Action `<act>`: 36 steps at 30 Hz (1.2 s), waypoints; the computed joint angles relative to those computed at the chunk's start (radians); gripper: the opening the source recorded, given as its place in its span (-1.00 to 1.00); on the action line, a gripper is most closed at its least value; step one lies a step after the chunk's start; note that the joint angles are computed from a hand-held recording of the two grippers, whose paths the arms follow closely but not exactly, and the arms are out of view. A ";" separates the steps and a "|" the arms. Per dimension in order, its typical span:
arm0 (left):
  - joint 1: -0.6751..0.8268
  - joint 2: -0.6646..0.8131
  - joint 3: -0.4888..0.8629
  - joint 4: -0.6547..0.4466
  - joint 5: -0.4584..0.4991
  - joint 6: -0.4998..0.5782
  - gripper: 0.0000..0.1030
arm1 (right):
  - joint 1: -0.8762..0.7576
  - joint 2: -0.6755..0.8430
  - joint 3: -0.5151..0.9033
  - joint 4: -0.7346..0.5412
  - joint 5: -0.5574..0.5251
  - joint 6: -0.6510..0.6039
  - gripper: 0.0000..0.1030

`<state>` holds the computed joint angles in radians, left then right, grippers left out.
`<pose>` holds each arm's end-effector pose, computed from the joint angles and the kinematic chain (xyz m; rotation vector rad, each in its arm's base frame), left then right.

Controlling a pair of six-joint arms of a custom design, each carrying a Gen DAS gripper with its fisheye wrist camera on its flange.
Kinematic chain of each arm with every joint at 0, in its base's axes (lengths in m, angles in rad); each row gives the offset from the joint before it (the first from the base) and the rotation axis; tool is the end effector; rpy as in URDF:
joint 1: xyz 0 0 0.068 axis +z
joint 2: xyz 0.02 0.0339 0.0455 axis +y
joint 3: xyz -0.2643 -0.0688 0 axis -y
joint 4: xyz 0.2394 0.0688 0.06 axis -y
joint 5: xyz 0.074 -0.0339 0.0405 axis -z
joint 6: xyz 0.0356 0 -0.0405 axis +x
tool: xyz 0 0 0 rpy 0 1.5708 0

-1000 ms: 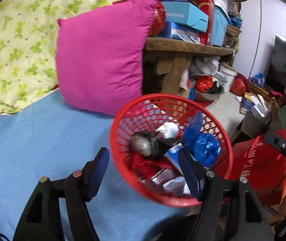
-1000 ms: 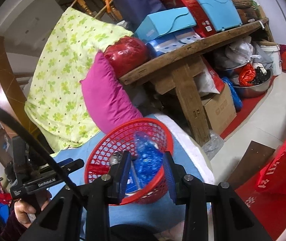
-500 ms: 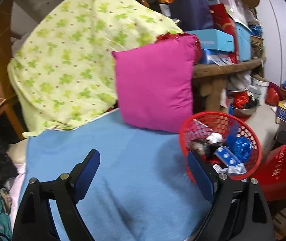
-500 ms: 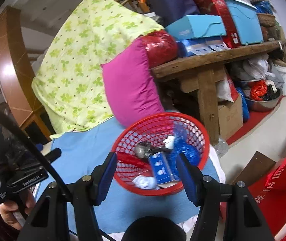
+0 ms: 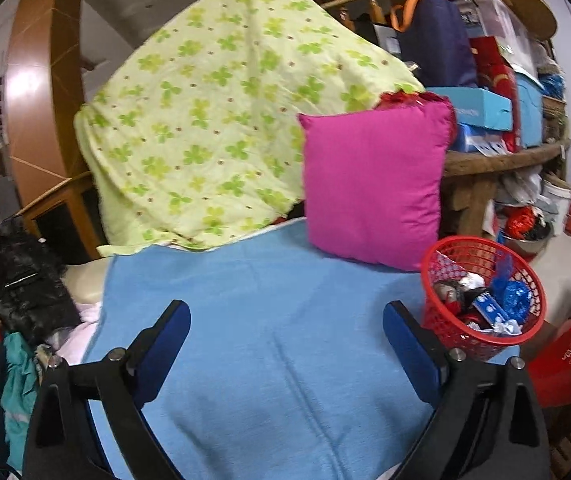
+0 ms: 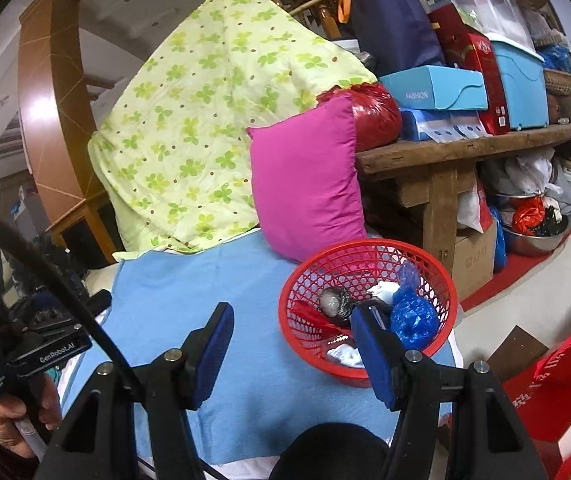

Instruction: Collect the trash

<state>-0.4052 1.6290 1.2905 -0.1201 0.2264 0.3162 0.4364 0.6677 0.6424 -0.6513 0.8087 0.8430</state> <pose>0.3448 -0.1566 0.3063 0.8479 1.8428 -0.2858 0.1288 0.0317 0.2693 0.7970 1.8558 -0.1129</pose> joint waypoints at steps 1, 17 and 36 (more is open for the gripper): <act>0.009 -0.010 -0.010 0.007 -0.002 -0.001 0.88 | 0.035 0.021 0.012 -0.024 0.033 0.032 0.27; 0.054 -0.166 -0.099 -0.040 0.029 0.028 0.88 | 0.349 0.295 0.225 -0.487 0.286 0.556 0.28; 0.024 -0.196 -0.093 -0.083 0.010 0.020 0.88 | 0.340 0.254 0.217 -0.566 0.304 0.620 0.28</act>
